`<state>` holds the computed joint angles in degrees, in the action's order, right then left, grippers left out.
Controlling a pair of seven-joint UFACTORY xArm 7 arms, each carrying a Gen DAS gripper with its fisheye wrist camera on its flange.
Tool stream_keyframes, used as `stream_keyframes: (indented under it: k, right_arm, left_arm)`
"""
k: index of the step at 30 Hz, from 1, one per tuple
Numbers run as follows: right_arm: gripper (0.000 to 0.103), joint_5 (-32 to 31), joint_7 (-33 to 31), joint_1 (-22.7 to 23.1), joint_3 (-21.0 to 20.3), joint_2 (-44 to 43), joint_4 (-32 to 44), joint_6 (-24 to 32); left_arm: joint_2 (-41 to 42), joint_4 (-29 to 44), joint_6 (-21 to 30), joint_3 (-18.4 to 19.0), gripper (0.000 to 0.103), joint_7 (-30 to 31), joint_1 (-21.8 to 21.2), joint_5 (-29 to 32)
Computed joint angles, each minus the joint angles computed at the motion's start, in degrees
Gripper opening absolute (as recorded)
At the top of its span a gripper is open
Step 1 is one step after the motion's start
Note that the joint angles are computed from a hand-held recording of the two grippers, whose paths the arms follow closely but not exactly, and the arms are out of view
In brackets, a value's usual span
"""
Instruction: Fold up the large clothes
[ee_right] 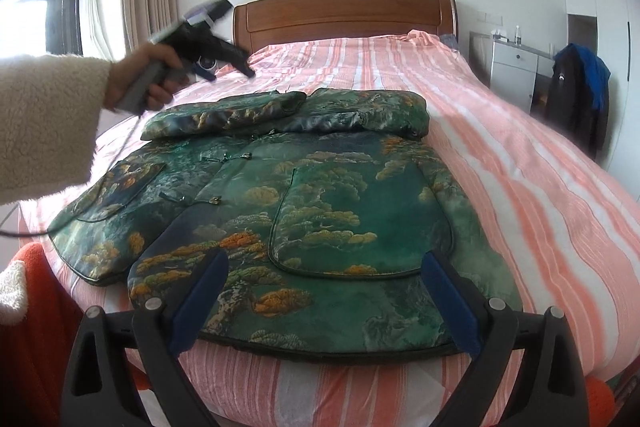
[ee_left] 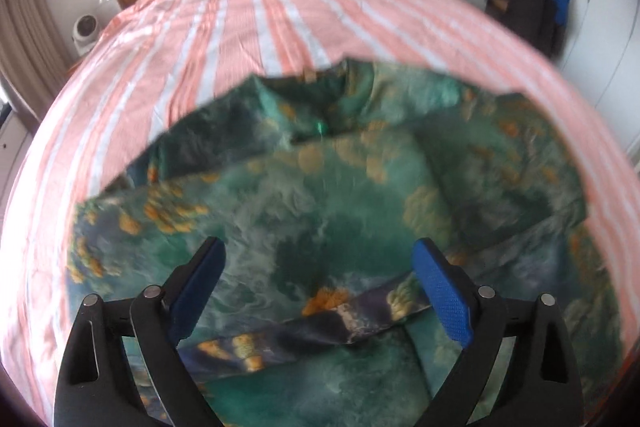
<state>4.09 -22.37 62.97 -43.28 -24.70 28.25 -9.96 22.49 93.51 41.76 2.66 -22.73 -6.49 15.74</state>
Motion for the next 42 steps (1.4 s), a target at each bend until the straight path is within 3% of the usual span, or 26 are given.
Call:
stream_keyframes:
  k: [3, 7, 12, 15, 18, 24, 27, 32, 38, 42]
  right_arm:
    - [0.096, 0.2, 0.1, -0.2, 0.1, 0.5, 0.2, 0.6]
    - [0.096, 1.2, -0.8, 0.5, -0.7, 0.6, 0.6, 0.9]
    - [0.096, 1.3, -1.3, 2.8, -2.8, 0.4, 0.9, 0.4]
    - [0.096, 1.6, -1.6, 3.7, -3.3, 0.2, 0.9, 0.6]
    - [0.096, 1.4, -1.9, 3.7, -3.0, -0.3, 0.4, -0.2]
    - [0.096, 0.4, -2.0, 4.8, -3.8, -1.1, 0.1, -0.1]
    - [0.096, 0.3, -2.4, 4.9, -3.8, -1.5, -0.2, -0.2]
    - [0.096, 0.3, -2.6, 4.5, -3.1, -1.3, -0.4, -0.3]
    - [0.096, -0.5, -2.4, 1.8, -0.1, -0.3, -1.0, -0.3]
    - [0.096, -1.4, -1.8, 0.0, 2.1, 0.4, -1.5, -0.9]
  left_arm:
    - [5.3, 4.7, 6.7, 0.4, 0.096, 1.2, -1.8, 2.2]
    - [2.7, 2.0, 3.9, 1.0, 0.097, -1.2, -2.3, 3.5]
    - [-10.4, -11.5, -2.1, 0.2, 0.097, 0.6, -1.6, 7.1]
    - [-19.3, -19.9, -1.9, -1.1, 0.098, 2.9, -0.2, 8.8]
    - [-28.2, -27.2, 1.1, -2.6, 0.098, 6.4, 1.8, 8.9]
    - [-44.9, -37.7, 13.3, -6.6, 0.098, 11.6, 5.4, 10.3]
    - [-52.0, -43.4, 14.9, -7.9, 0.100, 10.4, 6.5, 8.8]
    - [-61.9, -53.2, 14.6, -8.7, 0.100, 6.5, 6.0, 1.1]
    - [-66.0, -60.2, 12.0, -9.8, 0.100, 2.4, 5.2, -3.9]
    - [-67.0, -62.8, 10.3, -10.9, 0.100, -1.9, 7.4, -3.1]
